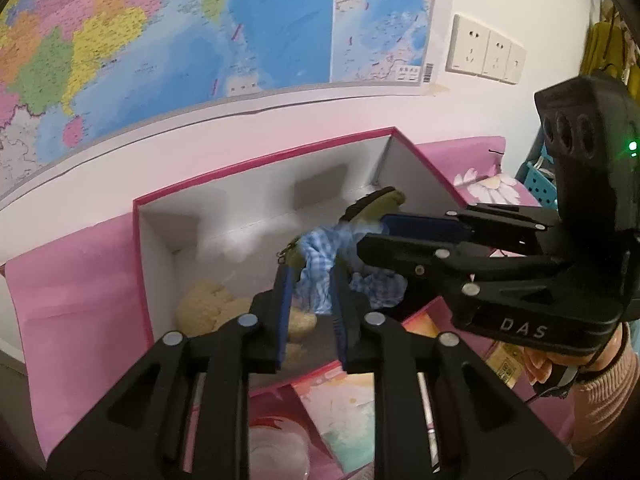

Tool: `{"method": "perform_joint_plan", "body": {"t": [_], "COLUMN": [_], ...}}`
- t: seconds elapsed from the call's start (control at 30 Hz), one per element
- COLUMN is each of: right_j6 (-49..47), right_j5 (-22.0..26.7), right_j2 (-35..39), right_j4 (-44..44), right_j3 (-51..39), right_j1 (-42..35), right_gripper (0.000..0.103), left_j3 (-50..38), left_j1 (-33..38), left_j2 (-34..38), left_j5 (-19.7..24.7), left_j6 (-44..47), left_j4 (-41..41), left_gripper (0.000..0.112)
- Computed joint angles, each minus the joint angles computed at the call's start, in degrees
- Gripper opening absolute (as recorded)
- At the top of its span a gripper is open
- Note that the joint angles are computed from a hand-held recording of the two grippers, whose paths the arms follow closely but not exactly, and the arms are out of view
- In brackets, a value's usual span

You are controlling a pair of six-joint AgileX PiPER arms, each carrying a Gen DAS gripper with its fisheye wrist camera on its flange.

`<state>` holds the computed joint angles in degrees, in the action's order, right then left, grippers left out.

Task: Organize soft objects
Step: 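Carry the scrunchie over the pink box and open the right gripper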

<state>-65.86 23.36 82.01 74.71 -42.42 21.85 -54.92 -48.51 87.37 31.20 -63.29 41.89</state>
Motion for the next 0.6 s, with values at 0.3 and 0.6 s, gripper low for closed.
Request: {"method": "perform_joint_plan", "body": {"t": [0.3,0.6], "right_j6": [-0.81,2.26], "right_j5": [-0.15,13.63], "right_j2": [-8.61,-26.28], "right_j4": [-0.04,-6.61], "right_j3": [6.02,14.61], "right_j1": [-2.43,-14.13], "right_gripper": [0.033,0.045], "left_j3": [4.38,11.57], "left_j1": [-4.42,-18.40], "left_j2": [-4.93,-12.93], "left_j5": [1.53,5.30], "left_j6": [-9.05,-21.86], "left_j4": [7.35,17.66], "left_gripper": [0.024,0.039]}}
